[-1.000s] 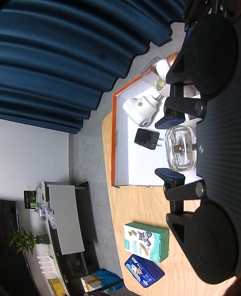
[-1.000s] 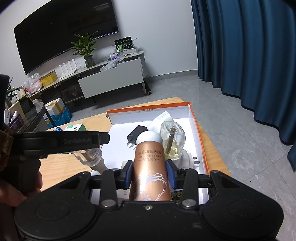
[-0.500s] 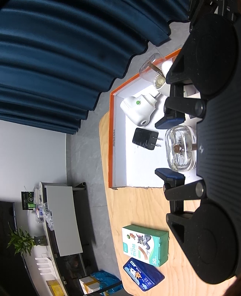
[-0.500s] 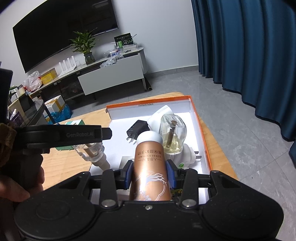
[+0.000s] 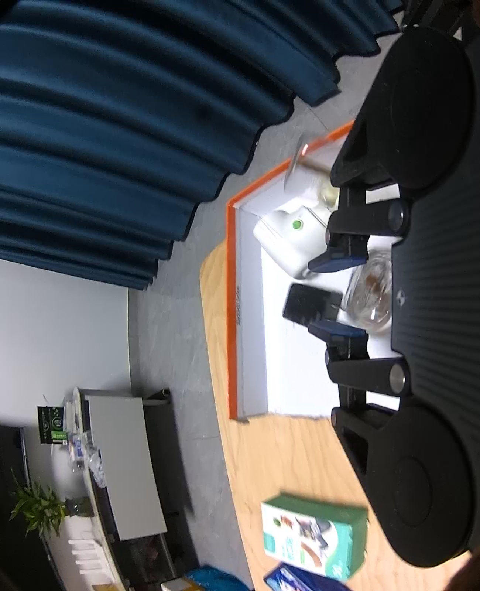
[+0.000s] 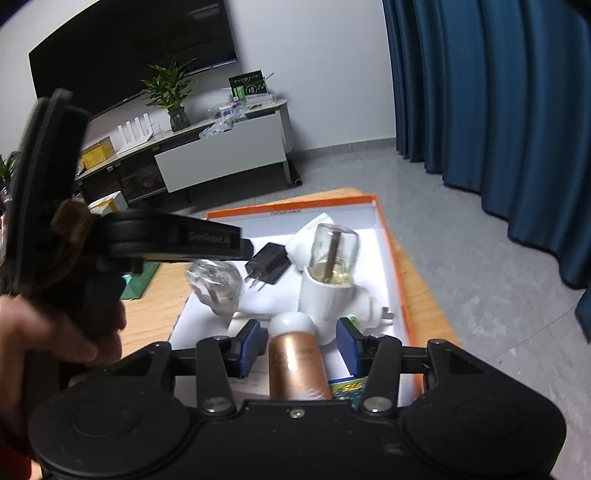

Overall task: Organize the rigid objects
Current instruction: 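Open both tools to release the two bottles inside the box, then grasp the blue toothpick tin with the left tool while the right tool grasps the green bandage box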

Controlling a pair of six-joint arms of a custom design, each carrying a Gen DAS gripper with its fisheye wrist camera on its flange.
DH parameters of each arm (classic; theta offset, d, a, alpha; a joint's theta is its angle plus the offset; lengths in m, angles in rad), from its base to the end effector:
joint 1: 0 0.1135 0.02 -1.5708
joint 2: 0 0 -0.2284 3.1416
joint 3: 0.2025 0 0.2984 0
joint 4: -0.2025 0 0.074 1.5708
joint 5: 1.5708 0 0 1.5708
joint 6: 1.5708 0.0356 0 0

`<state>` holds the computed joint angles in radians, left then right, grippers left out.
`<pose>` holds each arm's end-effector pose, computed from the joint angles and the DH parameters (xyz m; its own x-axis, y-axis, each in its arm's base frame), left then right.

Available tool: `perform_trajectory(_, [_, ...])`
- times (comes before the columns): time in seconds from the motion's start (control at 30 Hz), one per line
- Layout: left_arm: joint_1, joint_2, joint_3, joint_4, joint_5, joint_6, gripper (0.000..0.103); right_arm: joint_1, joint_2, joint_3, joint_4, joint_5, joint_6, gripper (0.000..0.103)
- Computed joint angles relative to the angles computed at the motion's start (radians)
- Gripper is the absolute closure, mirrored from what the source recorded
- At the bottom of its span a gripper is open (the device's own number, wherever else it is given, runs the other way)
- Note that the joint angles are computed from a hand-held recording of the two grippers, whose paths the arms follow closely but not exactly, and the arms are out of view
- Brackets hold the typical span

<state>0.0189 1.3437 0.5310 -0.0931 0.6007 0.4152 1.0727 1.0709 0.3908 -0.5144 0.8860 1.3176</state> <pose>0.2772 -0.0149 0.0837 -0.5856 0.3218 -0.7440 0.6222 0.7667 -0.1581 0.1250 0.1722 0.0870 -0.5176 0.3300 -0.7894 0.3250 0.9293 0.1753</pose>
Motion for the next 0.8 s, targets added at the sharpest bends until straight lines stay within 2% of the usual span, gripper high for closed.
perform_trajectory(0.17, [-0.022, 0.055, 0.038, 0.011, 0.031, -0.043, 0.072, 0.009, -0.055, -0.025, -0.033, 0.021, 0.02, 0.044])
perform_trajectory(0.33, [0.025, 0.008, 0.022, -0.008, 0.054, -0.027, 0.065, 0.006, -0.068, -0.022, -0.025, 0.025, -0.009, 0.037])
perform_trajectory(0.37, [0.042, 0.002, 0.024, -0.019, 0.058, -0.022, 0.061, 0.004, -0.061, -0.016, -0.012, 0.025, -0.025, 0.034])
perform_trajectory(0.5, [0.155, -0.033, 0.011, -0.042, 0.073, 0.026, 0.046, -0.004, -0.003, 0.022, 0.045, 0.016, -0.081, 0.025])
perform_trajectory(0.7, [0.363, 0.0, 0.04, -0.083, 0.091, 0.149, 0.041, -0.041, 0.085, 0.085, 0.181, -0.046, -0.214, 0.022])
perform_trajectory(0.8, [0.439, 0.069, 0.102, -0.092, 0.086, 0.181, 0.04, -0.05, 0.143, 0.133, 0.232, -0.072, -0.277, 0.021])
